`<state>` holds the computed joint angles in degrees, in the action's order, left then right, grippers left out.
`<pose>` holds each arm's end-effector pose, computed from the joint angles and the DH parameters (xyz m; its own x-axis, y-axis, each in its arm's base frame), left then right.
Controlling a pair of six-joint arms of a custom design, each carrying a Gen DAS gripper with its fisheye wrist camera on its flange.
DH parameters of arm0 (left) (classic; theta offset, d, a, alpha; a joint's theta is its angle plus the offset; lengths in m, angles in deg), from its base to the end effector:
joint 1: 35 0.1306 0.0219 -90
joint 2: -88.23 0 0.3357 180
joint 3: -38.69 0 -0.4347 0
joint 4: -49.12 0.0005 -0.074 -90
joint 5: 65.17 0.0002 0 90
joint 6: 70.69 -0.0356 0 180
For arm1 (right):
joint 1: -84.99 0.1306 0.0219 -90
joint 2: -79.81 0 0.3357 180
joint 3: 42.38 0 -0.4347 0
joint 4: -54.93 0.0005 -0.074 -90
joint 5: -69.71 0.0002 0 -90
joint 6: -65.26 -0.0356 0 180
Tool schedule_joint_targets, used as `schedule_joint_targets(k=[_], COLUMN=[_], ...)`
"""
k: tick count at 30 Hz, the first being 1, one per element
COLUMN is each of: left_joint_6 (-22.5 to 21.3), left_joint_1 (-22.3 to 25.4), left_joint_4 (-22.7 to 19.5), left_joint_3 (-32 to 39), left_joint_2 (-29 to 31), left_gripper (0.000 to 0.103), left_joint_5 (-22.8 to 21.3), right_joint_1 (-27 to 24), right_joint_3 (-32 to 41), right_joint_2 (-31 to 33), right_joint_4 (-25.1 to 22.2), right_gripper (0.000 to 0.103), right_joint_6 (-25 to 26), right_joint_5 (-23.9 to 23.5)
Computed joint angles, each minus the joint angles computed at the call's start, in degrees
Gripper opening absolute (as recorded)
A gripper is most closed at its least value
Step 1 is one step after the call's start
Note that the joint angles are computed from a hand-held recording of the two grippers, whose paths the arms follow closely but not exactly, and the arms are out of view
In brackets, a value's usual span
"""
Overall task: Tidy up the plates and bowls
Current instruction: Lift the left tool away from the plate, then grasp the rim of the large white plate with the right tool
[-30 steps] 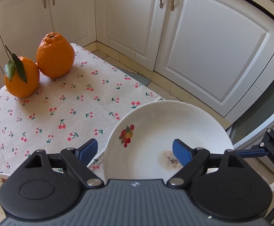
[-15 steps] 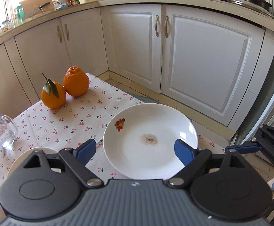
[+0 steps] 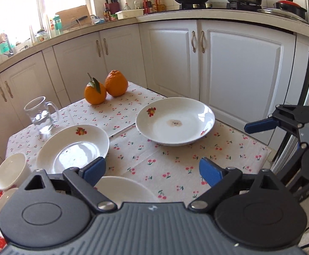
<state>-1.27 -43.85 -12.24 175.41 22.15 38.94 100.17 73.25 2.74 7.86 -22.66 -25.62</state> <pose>0.6344 -0.1081 0.5381 -0.4579 0.4163 -0.7855 0.5325 0.8360 0.1326 0.5892 0.1628 0.4914 -0.5323 -0.1819 -0.8268 -0.3543 0.9349 0.0224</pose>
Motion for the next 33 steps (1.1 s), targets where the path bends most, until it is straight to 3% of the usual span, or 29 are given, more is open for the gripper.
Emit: schedule_joint_targets(k=[6,12,26,33], left_joint_6=[5.9,4.8,4.9,5.5], left_joint_1=[2.1,4.0,6.8,6.7], left_joint_4=[5.7,9.2,5.0,4.2], left_joint_3=[-14.5,-24.7,-28.5,-27.8], left_joint_2=[-9.6,-16.9,-18.4,-17.0], left_gripper=[0.095,0.095,0.095,0.095], left_joint_5=[-2.4,-6.9,-6.3,-6.2], right_joint_1=[0.8,1.5,2.7,2.4], right_joint_3=[-0.5,0.0,6.9,18.0], right_joint_2=[-0.2,0.3,5.5,13.2], right_joint_4=[-0.3,-1.3,-5.2,-12.5], right_gripper=[0.103,0.103,0.103,0.103], right_joint_6=[0.2,0.8,2.8,5.4], right_joint_5=[0.2,-1.3,-7.7,-13.0])
